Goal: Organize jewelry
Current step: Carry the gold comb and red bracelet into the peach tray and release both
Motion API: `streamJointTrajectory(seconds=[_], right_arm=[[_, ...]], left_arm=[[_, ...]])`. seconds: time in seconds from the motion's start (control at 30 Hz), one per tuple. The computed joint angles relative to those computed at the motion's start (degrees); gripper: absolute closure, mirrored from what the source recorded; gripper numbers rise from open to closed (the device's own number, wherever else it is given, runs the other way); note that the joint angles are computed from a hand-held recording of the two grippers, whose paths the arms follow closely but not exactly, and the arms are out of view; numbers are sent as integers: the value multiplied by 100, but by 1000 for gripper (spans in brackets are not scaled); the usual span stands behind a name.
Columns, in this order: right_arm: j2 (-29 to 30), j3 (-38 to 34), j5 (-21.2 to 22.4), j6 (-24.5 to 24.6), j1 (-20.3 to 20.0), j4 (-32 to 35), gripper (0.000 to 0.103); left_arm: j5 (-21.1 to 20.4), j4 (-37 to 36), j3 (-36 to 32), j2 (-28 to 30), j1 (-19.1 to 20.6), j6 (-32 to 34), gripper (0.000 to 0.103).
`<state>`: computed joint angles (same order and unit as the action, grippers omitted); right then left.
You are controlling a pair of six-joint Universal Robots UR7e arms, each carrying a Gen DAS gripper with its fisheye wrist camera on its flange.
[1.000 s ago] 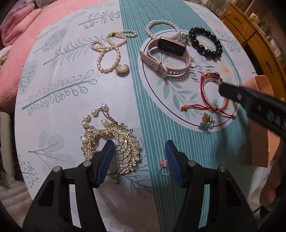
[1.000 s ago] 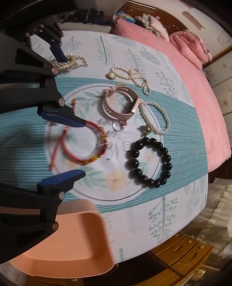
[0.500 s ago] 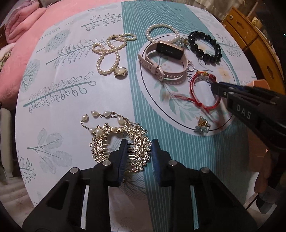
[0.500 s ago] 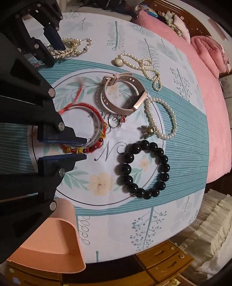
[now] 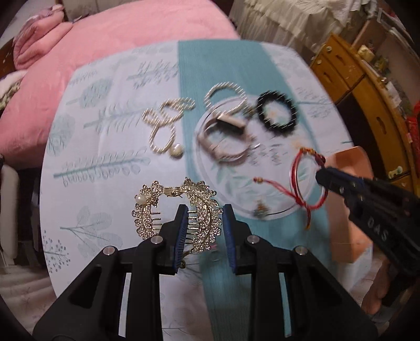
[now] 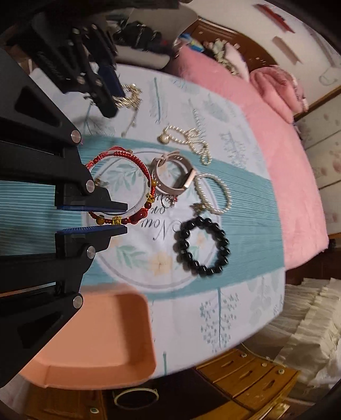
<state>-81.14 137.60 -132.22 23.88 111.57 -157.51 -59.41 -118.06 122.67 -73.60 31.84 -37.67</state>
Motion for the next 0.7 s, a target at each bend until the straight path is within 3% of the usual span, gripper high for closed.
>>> streamJointTrajectory(seconds=[0.3,0.53,0.7], right_arm=[[-2117,396,-693,1420,645,2004,94],[-3702,1026,-679,1965,226,2937,94],[-4466,1500,-510,1631,-289,2914,94]], left_arm=[[-578,-354,-675,502,-623,694,80],[-1124,-790,-1193,1456,-986,1207,80],[-1487,-978,-1521,2230,-1058,1392,80]])
